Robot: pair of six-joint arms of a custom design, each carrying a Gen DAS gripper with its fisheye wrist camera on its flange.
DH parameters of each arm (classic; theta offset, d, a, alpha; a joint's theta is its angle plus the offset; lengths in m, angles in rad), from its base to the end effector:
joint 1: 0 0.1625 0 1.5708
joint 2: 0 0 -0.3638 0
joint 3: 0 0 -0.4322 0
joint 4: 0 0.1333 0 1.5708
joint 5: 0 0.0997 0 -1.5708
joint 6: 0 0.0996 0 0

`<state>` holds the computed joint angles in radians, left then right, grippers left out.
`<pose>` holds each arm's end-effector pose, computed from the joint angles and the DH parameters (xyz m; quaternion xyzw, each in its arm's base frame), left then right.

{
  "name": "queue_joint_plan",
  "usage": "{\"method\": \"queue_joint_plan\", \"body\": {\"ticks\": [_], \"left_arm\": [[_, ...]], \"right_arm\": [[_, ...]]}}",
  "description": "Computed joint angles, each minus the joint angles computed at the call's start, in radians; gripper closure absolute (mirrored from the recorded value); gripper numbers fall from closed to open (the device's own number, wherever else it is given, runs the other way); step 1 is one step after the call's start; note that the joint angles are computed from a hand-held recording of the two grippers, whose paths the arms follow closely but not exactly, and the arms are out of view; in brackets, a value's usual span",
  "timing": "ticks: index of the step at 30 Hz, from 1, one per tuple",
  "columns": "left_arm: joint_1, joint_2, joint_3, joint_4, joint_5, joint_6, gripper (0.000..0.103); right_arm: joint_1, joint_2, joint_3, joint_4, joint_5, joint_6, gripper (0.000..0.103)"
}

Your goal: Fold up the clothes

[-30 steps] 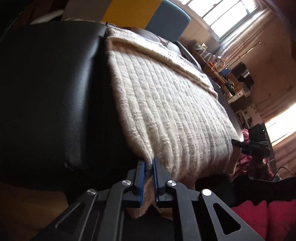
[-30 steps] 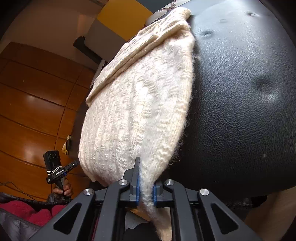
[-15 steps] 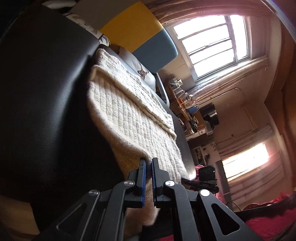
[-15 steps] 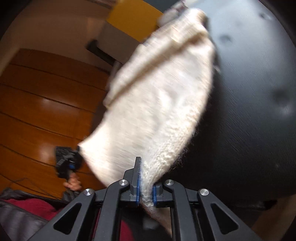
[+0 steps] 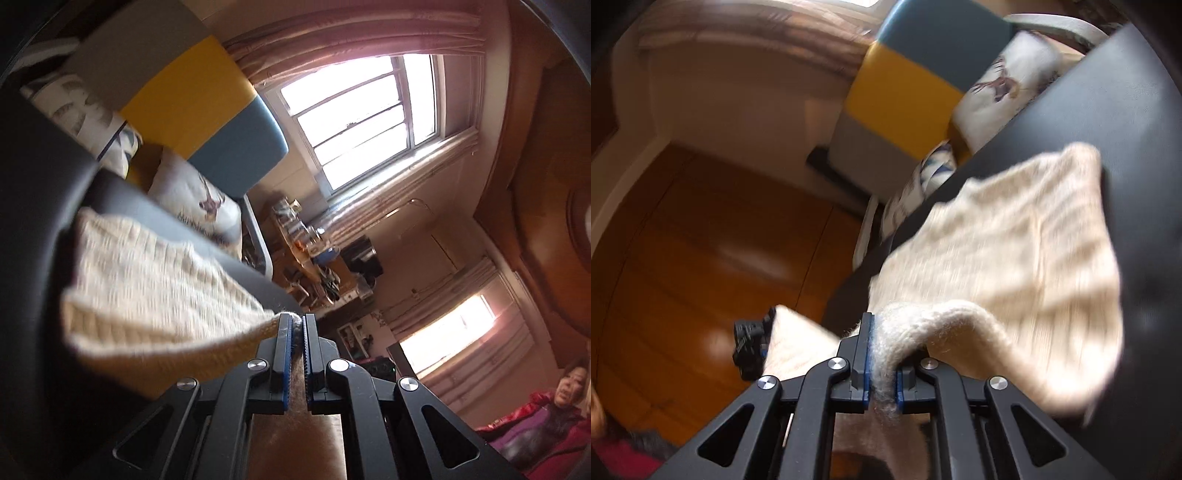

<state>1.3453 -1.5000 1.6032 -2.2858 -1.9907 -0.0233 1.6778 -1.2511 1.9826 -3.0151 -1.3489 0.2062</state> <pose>-0.0415 -0.5953 0.4637 -0.1566 -0.9215 0.2676 0.2337 0.2157 -0.5551 0.2109 0.0076 0.9322 -0.3263 0.1566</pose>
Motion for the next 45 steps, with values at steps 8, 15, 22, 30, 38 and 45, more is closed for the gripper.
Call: {"method": "queue_joint_plan", "body": {"ticks": [8,15,22,30,38,45], "left_arm": [[0.051,0.371,-0.352,0.036,0.172,-0.133,0.098],[0.122,0.498,-0.468,0.077,0.231,-0.314,0.098],[0.141,0.454,-0.436,0.035,0.218,-0.338,0.093],[0.116,0.356,-0.344,0.135,0.346,-0.261,0.092],[0.106,0.26,-0.239,0.201,0.318,-0.102,0.077],[0.08,0.252,-0.22,0.272,0.353,-0.038,0.072]], "right_arm": [[-0.08,0.141,-0.149,0.066,-0.114,0.212,0.094],[-0.139,0.138,-0.124,-0.016,0.124,0.318,0.072],[-0.17,0.199,-0.119,-0.319,0.226,0.488,0.055],[-0.148,0.161,-0.063,-0.366,-0.04,0.541,0.055],[0.002,0.088,-0.125,0.026,-0.413,0.121,0.054],[-0.015,0.07,-0.055,0.038,-0.443,0.054,0.054]]}}
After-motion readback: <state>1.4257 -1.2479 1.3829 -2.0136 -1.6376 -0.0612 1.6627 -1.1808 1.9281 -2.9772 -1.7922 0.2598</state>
